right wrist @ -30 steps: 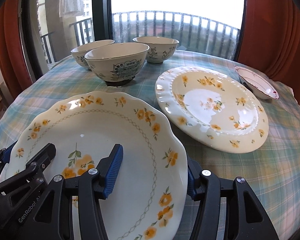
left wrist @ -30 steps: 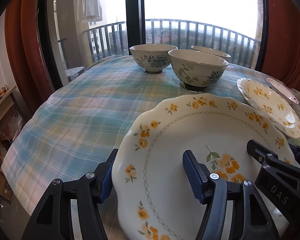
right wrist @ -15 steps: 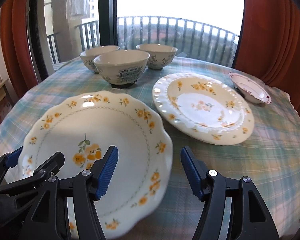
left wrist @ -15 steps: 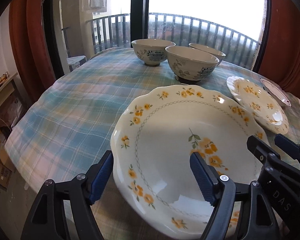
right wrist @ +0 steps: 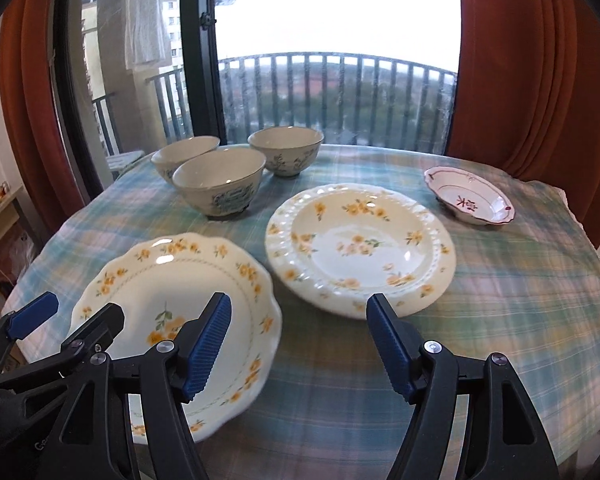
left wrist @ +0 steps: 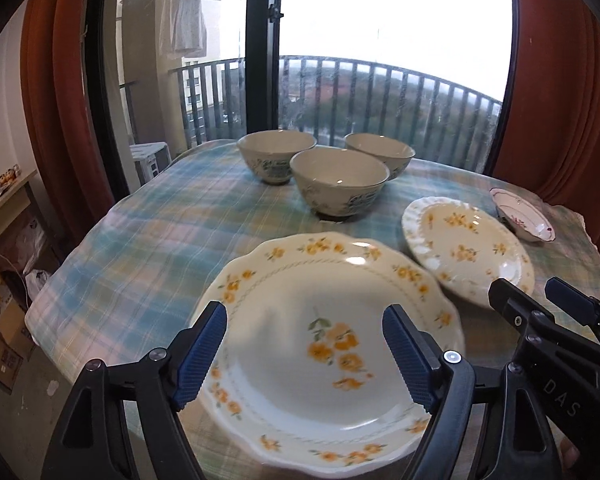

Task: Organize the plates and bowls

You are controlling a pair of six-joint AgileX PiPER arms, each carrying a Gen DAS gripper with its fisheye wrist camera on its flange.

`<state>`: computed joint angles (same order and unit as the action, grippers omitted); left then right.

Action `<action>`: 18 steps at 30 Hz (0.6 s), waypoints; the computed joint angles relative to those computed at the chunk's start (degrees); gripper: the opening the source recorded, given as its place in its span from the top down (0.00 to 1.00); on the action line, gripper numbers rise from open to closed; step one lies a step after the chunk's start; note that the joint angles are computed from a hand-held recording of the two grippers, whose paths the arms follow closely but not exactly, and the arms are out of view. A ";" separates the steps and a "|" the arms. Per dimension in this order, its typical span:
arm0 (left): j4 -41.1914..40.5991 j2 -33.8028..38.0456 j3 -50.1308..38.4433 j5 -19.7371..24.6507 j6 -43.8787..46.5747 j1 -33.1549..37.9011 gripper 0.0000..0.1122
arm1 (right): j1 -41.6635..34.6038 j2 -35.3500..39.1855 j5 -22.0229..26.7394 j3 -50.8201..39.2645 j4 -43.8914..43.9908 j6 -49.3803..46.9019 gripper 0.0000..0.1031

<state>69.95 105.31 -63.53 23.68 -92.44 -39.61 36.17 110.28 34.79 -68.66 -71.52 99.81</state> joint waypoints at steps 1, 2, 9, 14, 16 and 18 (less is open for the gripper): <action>-1.75 0.56 -1.43 0.36 1.83 -0.39 0.27 | -0.73 -0.92 -0.26 0.69 -0.02 -0.31 0.29; -3.18 1.02 -2.63 0.56 3.40 -0.70 0.26 | -1.46 -1.53 -0.56 1.05 0.07 -0.72 0.29; -13.26 6.92 -14.90 3.62 14.81 -2.76 0.24 | -7.86 -5.12 -4.88 3.83 -1.33 -1.85 0.27; -21.74 13.48 -26.43 6.85 25.21 -3.44 0.23 | -13.18 -5.27 -8.26 3.70 -1.63 -2.50 0.21; -25.72 16.25 -31.30 8.36 29.63 -3.40 0.23 | -14.98 -4.87 -9.41 3.17 -0.41 -4.02 0.19; -30.65 19.60 -37.21 10.17 34.67 -3.16 0.23 | -16.95 -4.02 -10.76 1.92 1.81 -6.99 0.18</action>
